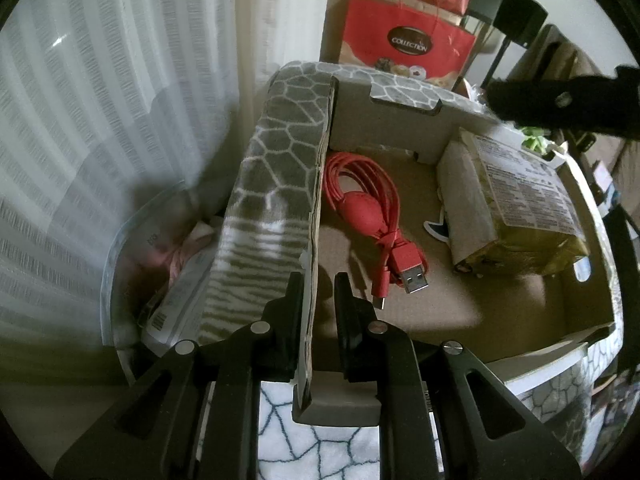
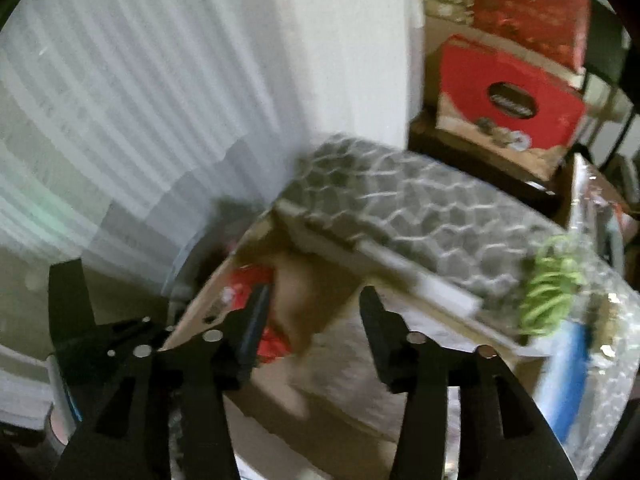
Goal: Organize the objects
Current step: 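Carry the red cable into the box and release it with the right tool, then move the right tool to the gold sachet and grasp it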
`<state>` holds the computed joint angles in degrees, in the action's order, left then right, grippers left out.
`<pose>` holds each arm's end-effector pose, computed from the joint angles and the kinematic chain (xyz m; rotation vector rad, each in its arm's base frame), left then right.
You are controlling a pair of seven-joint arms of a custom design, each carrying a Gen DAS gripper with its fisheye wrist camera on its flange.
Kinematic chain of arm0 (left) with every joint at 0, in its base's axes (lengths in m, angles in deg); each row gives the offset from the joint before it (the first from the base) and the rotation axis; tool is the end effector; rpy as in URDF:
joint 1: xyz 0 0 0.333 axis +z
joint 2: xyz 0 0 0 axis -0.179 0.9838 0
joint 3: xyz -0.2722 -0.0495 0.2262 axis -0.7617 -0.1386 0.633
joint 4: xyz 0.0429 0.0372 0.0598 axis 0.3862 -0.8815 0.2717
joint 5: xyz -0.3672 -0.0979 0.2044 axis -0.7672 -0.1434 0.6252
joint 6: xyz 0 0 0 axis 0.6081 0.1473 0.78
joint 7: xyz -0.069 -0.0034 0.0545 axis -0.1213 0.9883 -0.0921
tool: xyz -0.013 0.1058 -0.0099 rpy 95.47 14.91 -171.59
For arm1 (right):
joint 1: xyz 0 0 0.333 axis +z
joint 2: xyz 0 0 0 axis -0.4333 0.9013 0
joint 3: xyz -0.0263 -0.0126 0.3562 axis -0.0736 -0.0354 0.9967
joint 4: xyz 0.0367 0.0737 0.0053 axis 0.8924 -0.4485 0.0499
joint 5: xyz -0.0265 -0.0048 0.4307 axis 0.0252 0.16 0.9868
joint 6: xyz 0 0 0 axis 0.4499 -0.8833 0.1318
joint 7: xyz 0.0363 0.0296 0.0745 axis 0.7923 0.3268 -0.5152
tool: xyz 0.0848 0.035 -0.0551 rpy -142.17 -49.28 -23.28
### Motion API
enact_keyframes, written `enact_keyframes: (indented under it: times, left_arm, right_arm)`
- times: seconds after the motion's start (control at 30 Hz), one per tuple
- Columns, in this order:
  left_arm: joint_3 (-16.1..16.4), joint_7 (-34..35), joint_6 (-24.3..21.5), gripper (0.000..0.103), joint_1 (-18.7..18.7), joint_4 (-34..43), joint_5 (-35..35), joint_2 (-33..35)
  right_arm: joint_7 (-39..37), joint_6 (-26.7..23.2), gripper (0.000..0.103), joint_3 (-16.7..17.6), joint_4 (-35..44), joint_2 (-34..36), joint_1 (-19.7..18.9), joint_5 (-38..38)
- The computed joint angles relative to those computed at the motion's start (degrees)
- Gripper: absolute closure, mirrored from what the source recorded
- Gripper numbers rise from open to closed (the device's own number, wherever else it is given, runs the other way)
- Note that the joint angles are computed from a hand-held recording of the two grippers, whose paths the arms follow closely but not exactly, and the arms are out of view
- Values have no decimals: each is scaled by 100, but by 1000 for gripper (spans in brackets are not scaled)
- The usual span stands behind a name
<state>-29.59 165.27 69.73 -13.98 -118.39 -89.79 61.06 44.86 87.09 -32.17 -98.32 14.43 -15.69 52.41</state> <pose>0.6408 -0.1305 0.4146 -1.6621 2.3510 -0.6758 0.6559 0.1718 0.4785 -2.0124 1.6363 -0.2554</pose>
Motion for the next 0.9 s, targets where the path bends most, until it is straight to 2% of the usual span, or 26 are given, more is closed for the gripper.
enact_keyframes:
  times: [0.27,0.43,0.9]
  left_arm:
    - [2,12,-2,89,3,6,-6,6]
    - [2,24,-6,89,7,12,-12,11]
    - [0,5,-15,89,-6,-10,-3,-12]
  right_arm:
    - [882,20,41,-421,-179,-283,-192,-807]
    - [1660,-5,36,-652,-177,-248,-347,-1628]
    - [2909,-252,35,-1015,-208,-89,-848,-2787]
